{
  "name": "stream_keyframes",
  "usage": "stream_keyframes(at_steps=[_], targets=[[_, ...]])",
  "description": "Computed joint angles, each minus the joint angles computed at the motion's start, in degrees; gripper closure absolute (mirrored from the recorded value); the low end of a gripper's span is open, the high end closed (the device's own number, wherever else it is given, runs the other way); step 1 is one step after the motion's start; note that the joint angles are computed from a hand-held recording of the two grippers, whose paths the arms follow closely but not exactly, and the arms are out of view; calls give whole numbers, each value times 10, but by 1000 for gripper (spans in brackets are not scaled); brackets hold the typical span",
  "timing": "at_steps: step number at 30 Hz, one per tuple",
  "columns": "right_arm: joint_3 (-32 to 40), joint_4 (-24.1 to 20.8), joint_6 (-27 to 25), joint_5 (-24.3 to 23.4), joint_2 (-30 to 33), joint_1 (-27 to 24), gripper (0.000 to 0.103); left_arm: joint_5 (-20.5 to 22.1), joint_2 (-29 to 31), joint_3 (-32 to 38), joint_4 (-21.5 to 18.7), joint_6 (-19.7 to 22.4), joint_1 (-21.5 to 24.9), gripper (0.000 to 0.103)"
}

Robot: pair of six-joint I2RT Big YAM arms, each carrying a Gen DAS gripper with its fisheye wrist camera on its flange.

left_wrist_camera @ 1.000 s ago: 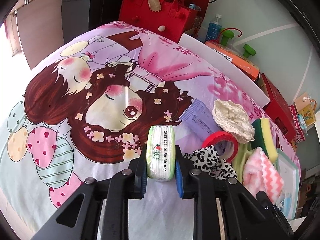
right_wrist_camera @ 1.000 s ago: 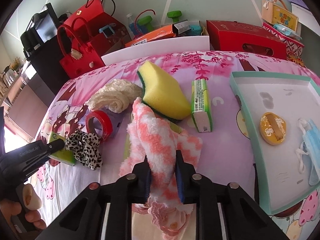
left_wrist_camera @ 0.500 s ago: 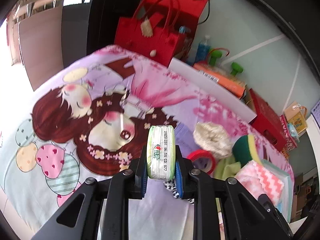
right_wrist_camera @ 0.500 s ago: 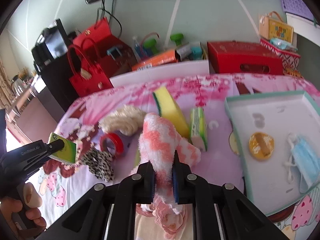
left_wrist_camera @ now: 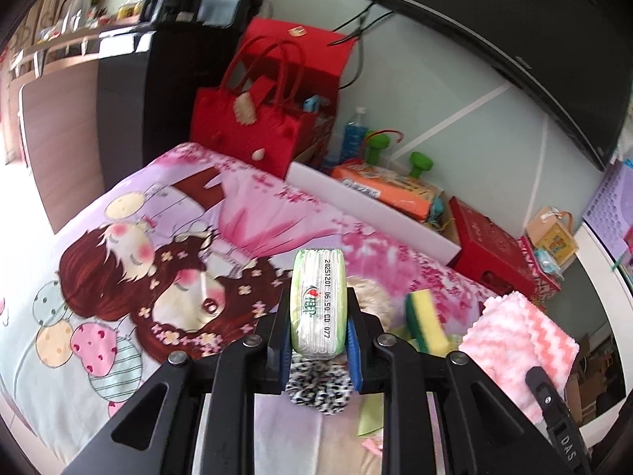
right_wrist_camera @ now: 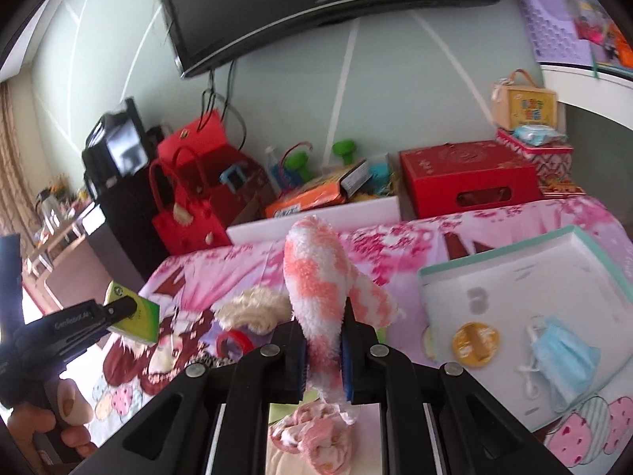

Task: Organize soft objects
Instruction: 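Carry towel and tissue pack to the tray and open both grippers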

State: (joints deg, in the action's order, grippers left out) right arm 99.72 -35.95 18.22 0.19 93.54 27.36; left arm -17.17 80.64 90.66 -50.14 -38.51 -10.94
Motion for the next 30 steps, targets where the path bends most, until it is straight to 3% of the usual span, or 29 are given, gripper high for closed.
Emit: stream_keyframes(at_steps=[6, 12, 30], targets=[[-28, 29, 28, 33, -30, -30, 89, -6, 11, 25, 20, 39, -32, 80], [-39, 24, 59, 57, -40, -66, 89, 16, 47, 66, 28, 83, -70, 80], [-49, -19, 89, 131, -39, -153, 89, 90, 201, 215, -9, 198, -170, 80]])
